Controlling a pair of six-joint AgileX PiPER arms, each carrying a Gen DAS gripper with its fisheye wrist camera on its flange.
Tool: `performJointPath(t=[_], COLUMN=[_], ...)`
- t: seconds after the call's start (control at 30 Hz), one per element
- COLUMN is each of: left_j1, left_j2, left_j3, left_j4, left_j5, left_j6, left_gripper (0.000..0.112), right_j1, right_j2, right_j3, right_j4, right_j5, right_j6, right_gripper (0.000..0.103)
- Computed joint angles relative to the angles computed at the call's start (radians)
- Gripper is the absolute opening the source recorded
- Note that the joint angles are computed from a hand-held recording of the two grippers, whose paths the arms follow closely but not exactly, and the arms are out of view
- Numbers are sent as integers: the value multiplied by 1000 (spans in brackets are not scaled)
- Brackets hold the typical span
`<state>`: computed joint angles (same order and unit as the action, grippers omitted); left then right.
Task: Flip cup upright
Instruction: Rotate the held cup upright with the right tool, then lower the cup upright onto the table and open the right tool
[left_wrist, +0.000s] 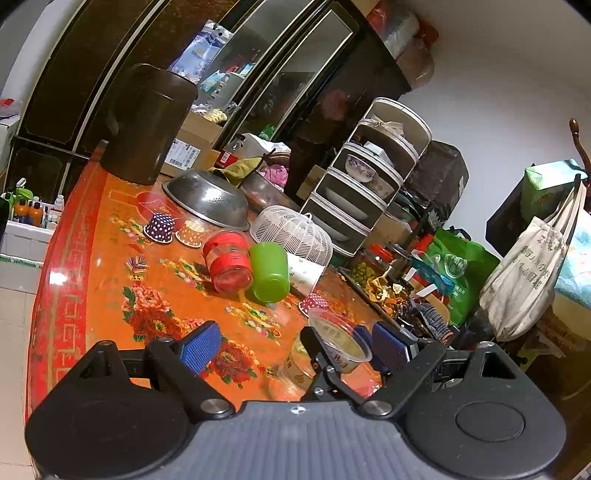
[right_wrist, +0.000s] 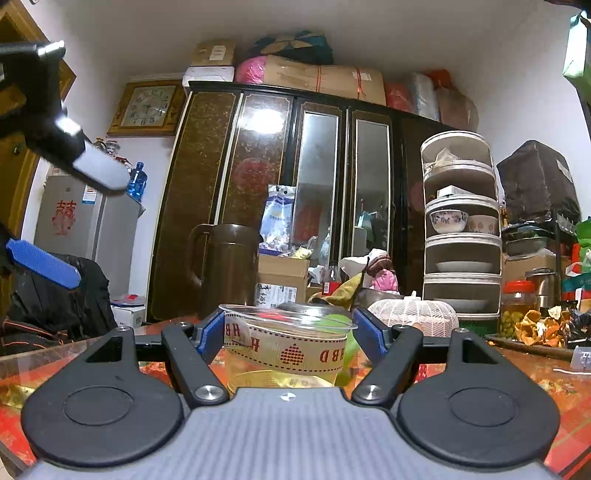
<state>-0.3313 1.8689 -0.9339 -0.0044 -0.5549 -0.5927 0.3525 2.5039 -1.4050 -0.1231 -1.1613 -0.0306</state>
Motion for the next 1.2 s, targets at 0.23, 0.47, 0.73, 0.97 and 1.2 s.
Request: performJointPath(t=[0.23,0.47,0.73,0.97,1.2], left_j1=[-3,-12,-11,-3,15], left_j2=[-13,-24,-29,-16,-13], left_j3=[33,46,56,50,52], left_j4=[-13,-19,-54,-129,-96], left_j5=[-28,-35,-41,-31,-22], left_j6=[6,19,55,139,105], left_gripper=[91,91,92,99,99], right_j1=[13,10,2,-50,-51], right_j2=[19,2,-28,-127,-116], right_j3=[-13,-5,34,85,61], right_j4=[32,27,9,-172,-237], right_j5=[-21,32,55,201,286], right_j6=[-8,42,104,294,382], right_gripper=[75,81,102,102,102])
